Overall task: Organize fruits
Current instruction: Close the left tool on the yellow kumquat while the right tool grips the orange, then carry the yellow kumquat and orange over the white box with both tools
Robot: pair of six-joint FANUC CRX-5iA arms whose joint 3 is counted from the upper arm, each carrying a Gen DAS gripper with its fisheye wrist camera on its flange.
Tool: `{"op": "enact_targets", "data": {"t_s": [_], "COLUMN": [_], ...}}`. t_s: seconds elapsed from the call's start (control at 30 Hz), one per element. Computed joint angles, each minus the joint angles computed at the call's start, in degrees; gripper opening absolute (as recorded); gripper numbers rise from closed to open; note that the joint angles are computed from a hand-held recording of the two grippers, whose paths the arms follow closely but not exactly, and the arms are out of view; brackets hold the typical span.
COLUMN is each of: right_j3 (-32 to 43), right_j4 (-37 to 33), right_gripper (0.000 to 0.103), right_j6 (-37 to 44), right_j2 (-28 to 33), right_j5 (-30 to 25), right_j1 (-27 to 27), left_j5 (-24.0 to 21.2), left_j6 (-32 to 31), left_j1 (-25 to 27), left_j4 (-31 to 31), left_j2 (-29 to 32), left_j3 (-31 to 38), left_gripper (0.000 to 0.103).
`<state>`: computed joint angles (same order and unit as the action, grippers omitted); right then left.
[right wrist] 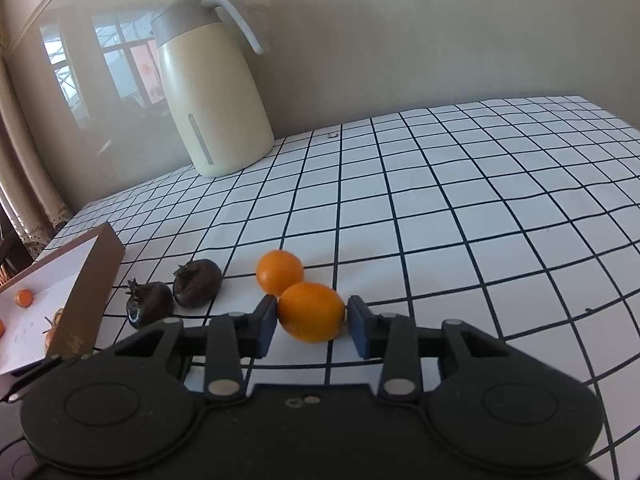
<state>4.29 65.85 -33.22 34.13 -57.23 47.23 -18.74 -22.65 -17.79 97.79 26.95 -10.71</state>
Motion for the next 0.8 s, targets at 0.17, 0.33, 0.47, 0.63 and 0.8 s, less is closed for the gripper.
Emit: {"op": "enact_targets", "data": {"t_s": [0.17, 0.33, 0.47, 0.63, 0.8], "right_j3": [0.90, 0.35, 0.20, 1.29, 1.81], "right_j4": [-0.66, -1.19, -1.53, -2.63, -3.58], "right_gripper": [0.029, 0.029, 0.029, 0.029, 0.029], "right_j6": [2.73, 2.57, 2.00, 2.44, 2.17], "right_j2": [0.59, -0.11, -0.65, -0.38, -0.36], "right_j5": [-2.02, -4.52, -6.44, -7.89, -8.80], "right_j1": [1.01, 2.77, 4.88, 7.02, 8.64], "left_j5": [-0.50, -1.22, -2.00, -2.92, -2.98], "left_j6": [0.77, 2.16, 2.66, 4.12, 3.58], "left_j1": [0.42, 1.44, 2.39, 3.68, 4.41], "left_j4": [-0.19, -1.48, -2.08, -4.00, -3.78], "left_j2": [-0.11, -0.85, -1.99, -3.41, -4.91], "left_j3": [-0.22, -1.06, -2.41, -3.79, -5.46], "left_gripper": [0.034, 0.034, 0.034, 0.034, 0.034]}}
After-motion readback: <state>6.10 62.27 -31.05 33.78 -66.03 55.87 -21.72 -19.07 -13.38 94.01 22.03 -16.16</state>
